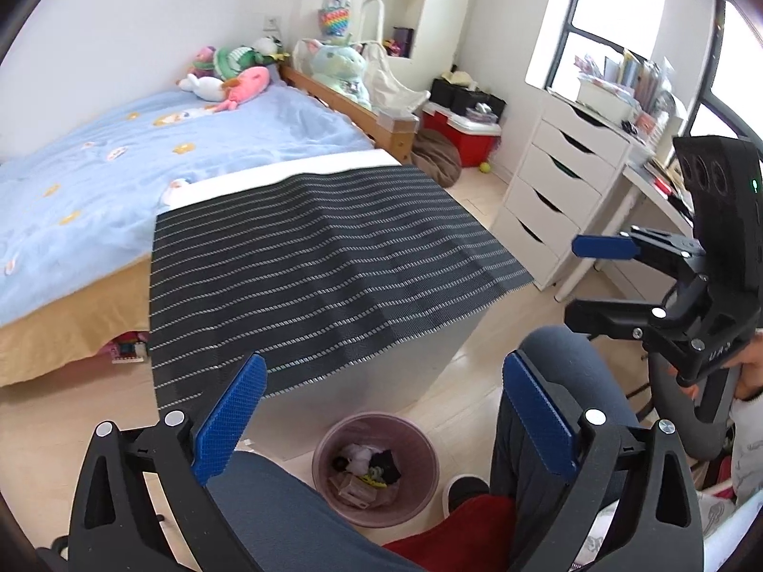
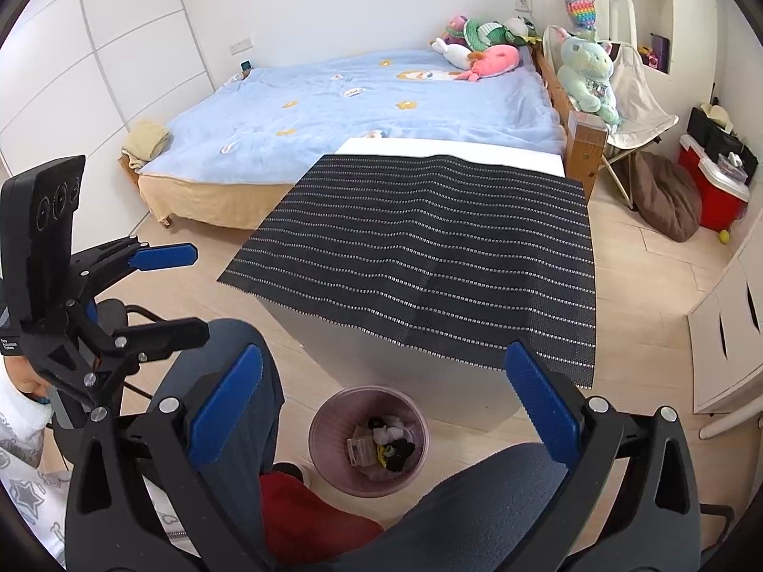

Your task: Collect trash

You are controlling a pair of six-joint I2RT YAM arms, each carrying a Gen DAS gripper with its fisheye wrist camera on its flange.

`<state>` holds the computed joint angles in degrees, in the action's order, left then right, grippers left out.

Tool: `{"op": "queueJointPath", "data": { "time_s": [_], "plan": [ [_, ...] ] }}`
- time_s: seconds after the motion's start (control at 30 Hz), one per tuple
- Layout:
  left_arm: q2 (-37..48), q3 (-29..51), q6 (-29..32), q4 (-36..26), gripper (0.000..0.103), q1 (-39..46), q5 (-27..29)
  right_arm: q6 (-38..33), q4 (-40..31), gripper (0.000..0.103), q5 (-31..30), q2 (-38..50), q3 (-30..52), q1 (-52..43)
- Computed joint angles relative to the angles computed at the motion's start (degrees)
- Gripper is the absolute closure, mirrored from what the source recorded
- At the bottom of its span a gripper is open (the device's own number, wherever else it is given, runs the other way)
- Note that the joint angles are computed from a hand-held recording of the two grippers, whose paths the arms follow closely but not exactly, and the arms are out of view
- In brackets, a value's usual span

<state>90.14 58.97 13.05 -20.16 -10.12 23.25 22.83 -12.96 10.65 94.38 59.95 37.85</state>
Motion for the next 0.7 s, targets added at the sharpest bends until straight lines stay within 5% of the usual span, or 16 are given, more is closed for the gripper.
{"op": "queueJointPath", "data": {
  "time_s": [0.7],
  "plan": [
    [5.9, 11.5, -2.5, -0.8, 0.006, 2.4, 2.6, -3.9, -1.9, 0.003, 0.9, 4.2, 11.8, -2.4]
  ]
}}
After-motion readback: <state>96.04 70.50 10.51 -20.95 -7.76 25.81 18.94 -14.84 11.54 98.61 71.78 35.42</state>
